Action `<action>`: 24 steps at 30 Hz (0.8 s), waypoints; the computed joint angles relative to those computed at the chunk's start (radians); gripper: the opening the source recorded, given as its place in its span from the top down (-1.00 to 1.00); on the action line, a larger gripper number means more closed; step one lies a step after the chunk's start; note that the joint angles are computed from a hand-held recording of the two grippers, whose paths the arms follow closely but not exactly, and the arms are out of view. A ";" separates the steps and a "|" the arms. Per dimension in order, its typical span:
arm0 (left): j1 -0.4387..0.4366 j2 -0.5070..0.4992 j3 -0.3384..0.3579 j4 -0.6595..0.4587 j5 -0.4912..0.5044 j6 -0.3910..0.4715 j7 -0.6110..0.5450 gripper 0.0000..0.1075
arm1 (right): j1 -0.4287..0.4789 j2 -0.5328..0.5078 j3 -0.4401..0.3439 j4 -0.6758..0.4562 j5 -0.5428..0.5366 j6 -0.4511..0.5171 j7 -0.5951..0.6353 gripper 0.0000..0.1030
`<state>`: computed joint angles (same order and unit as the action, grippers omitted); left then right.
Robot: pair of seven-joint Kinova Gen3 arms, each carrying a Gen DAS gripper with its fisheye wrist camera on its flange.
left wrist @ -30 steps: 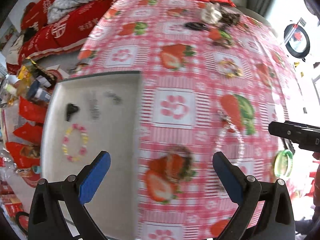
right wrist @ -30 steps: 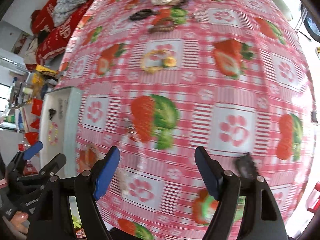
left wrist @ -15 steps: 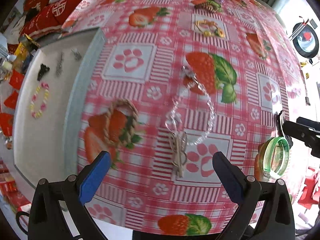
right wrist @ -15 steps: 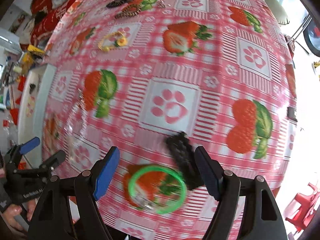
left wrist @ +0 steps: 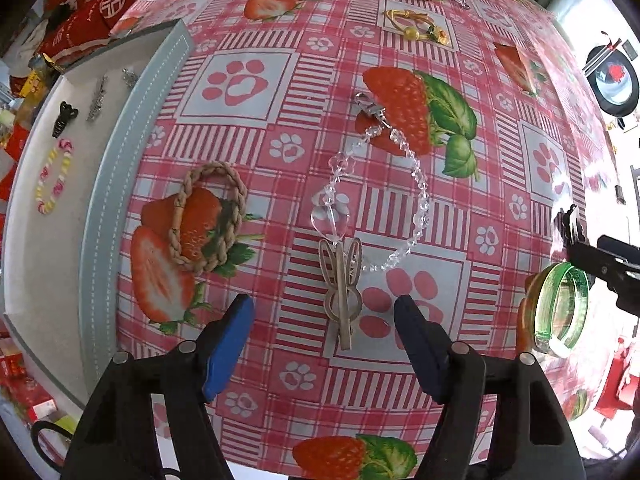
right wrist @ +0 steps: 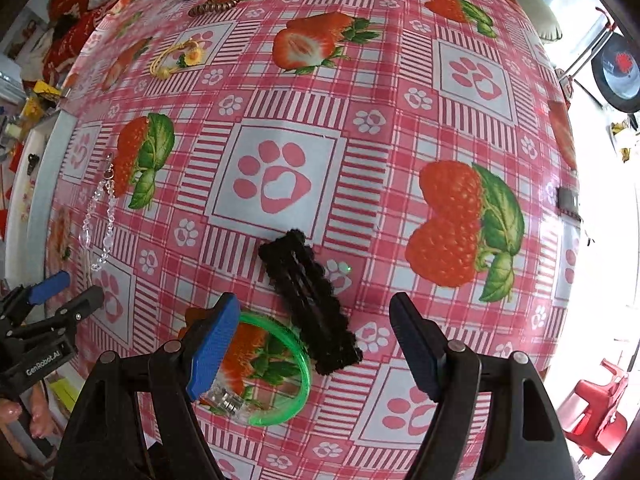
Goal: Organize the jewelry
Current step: 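Grasp the black comb hair clip with the right tool while the left tool grasps the crystal bead bracelet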
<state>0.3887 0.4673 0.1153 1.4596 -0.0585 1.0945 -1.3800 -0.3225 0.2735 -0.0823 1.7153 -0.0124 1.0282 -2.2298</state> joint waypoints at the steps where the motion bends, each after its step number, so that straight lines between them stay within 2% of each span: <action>1: 0.001 -0.003 0.000 0.007 -0.002 -0.007 -0.002 -0.48 | -0.005 0.004 0.000 -0.004 0.010 0.001 0.000 -0.54; 4: 0.001 -0.012 0.001 0.028 -0.002 -0.025 -0.007 -0.48 | -0.010 0.042 -0.007 -0.036 0.018 0.013 0.013 -0.47; 7: 0.001 -0.011 0.002 0.027 0.000 -0.028 -0.004 -0.46 | -0.065 0.072 0.002 -0.068 0.087 0.039 -0.009 -0.42; 9: 0.000 -0.014 0.003 0.027 0.002 -0.033 -0.007 -0.23 | -0.080 0.072 0.000 -0.069 0.100 0.038 -0.018 -0.32; 10: -0.001 -0.013 0.005 0.020 0.003 -0.028 -0.012 -0.14 | -0.083 0.070 -0.001 -0.070 0.101 0.037 -0.018 -0.19; 11: -0.001 -0.015 0.007 0.018 0.003 -0.028 -0.018 0.08 | -0.089 0.070 -0.001 -0.072 0.106 0.041 -0.023 -0.10; 12: -0.001 -0.015 0.009 0.010 0.004 -0.022 -0.025 0.31 | -0.096 0.070 -0.001 -0.077 0.114 0.047 -0.026 0.13; 13: -0.006 -0.017 0.013 0.006 0.010 -0.016 -0.037 0.42 | -0.099 0.069 -0.002 -0.080 0.118 0.049 -0.026 0.29; 14: -0.011 -0.017 0.015 -0.001 0.017 -0.008 -0.048 0.53 | -0.103 0.071 -0.003 -0.088 0.117 0.056 -0.030 0.30; 20: -0.085 -0.049 0.030 0.003 0.126 -0.014 -0.121 0.53 | -0.085 0.053 0.006 -0.093 0.095 0.043 -0.053 0.35; 22: -0.100 -0.059 0.027 0.001 0.147 -0.012 -0.131 0.53 | -0.065 0.048 0.010 -0.093 0.086 0.027 -0.048 0.87; 24: -0.109 -0.064 0.023 -0.005 0.156 -0.010 -0.137 0.53 | -0.046 0.041 0.010 -0.102 0.066 0.019 -0.042 0.87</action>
<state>0.2793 0.4035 0.1379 1.4545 0.0977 1.0842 -1.5171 -0.3685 0.3149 -0.0725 1.6136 0.0540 1.0475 -2.2717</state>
